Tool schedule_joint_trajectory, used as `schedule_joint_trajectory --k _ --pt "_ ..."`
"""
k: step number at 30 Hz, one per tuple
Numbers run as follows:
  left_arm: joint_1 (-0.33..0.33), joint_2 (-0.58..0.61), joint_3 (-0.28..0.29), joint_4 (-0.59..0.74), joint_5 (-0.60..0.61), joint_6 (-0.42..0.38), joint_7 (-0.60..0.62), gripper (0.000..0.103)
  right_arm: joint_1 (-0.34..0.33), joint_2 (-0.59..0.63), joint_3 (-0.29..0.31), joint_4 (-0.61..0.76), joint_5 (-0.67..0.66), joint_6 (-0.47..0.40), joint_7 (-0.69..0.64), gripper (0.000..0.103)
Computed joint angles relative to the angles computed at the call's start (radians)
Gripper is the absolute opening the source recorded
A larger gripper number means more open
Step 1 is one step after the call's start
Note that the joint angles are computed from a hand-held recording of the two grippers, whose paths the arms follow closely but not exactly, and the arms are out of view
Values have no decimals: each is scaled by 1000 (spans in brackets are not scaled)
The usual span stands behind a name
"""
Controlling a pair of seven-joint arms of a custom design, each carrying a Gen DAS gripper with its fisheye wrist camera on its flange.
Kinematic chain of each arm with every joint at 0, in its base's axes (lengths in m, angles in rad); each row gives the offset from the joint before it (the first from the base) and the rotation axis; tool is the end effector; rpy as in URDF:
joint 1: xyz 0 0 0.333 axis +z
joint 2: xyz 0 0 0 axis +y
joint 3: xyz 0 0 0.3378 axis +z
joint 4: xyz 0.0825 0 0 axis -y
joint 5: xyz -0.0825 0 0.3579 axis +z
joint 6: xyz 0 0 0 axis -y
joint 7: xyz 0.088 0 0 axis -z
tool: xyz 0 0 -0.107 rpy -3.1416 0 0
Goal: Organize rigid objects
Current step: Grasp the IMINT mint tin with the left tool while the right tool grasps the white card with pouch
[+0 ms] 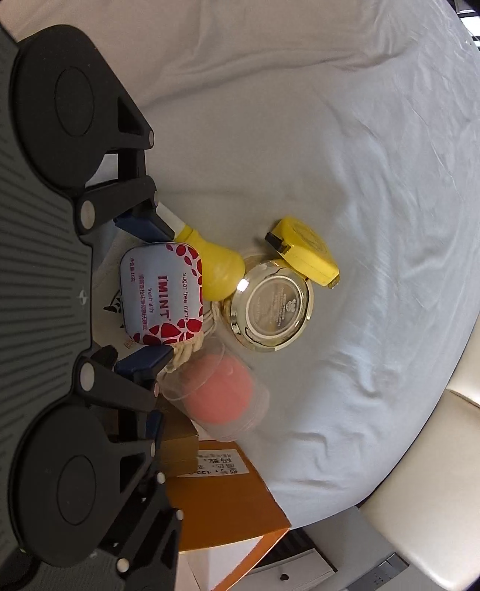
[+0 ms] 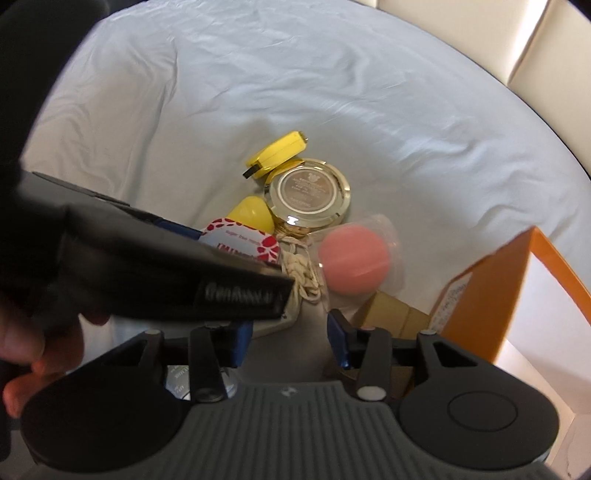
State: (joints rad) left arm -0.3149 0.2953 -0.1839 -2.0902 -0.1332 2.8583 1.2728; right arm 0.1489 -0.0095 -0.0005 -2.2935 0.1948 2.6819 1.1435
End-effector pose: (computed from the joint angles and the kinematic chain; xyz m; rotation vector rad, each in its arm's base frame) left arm 0.5418 -0.2789 0.3753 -2.0437 2.1726 -0.7351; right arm 0.5212 0.0718 0.4348 -2.3369 1.5184 -0.3453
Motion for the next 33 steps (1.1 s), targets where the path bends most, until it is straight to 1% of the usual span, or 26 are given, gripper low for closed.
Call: schedule_joint_trajectory --k 2,3,5,6,7,8,10,12,14,18,22,24,25,27,29,31,33 --pt "13 -14 -3 -21 -23 13 -1 69 2 5 2 10 -2 -19 -11 49" --pt "9 -22 10 -34 -16 25 -17 69 2 7 3 15 7 -28 -24 50" --pt "-9 -43 48 -62 28 45 -67 69 3 8 4 28 49 -59 -71 59" --pt "-15 -53 66 -75 53 49 -95 69 3 11 5 36 69 -71 -95 62" --pt "-13 -60 73 -86 62 52 -118 69 4 21 7 48 81 -82 -115 67" --pt "1 -63 66 -94 51 54 -125 69 5 28 10 57 80 -89 -123 69" --pt "38 -62 36 -98 4 51 -110 69 6 56 18 85 71 -107 -136 70" --pt "60 -58 16 -96 -29 50 -87 69 5 82 26 114 58 -135 -139 71" --pt "61 -57 15 -99 -32 60 -80 69 7 107 33 141 22 -156 -120 73" --pt "45 -55 32 -103 -4 65 -98 69 9 140 46 170 -41 -170 -94 77" --pt "68 -57 8 -110 -45 74 -65 69 8 169 52 190 -77 -178 -65 83" --pt "64 -61 11 -115 -45 81 -61 69 13 181 53 194 -111 -183 -42 83" --pt "65 -62 9 -118 -49 89 -56 69 12 189 55 200 -113 -199 -28 83" --pt "82 -64 -13 -123 -84 98 -22 69 3 204 58 212 -95 -206 -8 80" --pt "81 -65 -12 -124 -96 101 -13 69 -1 202 59 217 -85 -206 18 70" --pt "77 -66 -9 -127 -101 109 -11 69 -8 193 61 222 -70 -220 25 69" --pt "90 -70 -26 -134 -131 125 16 69 -5 179 61 212 -82 -216 31 68"
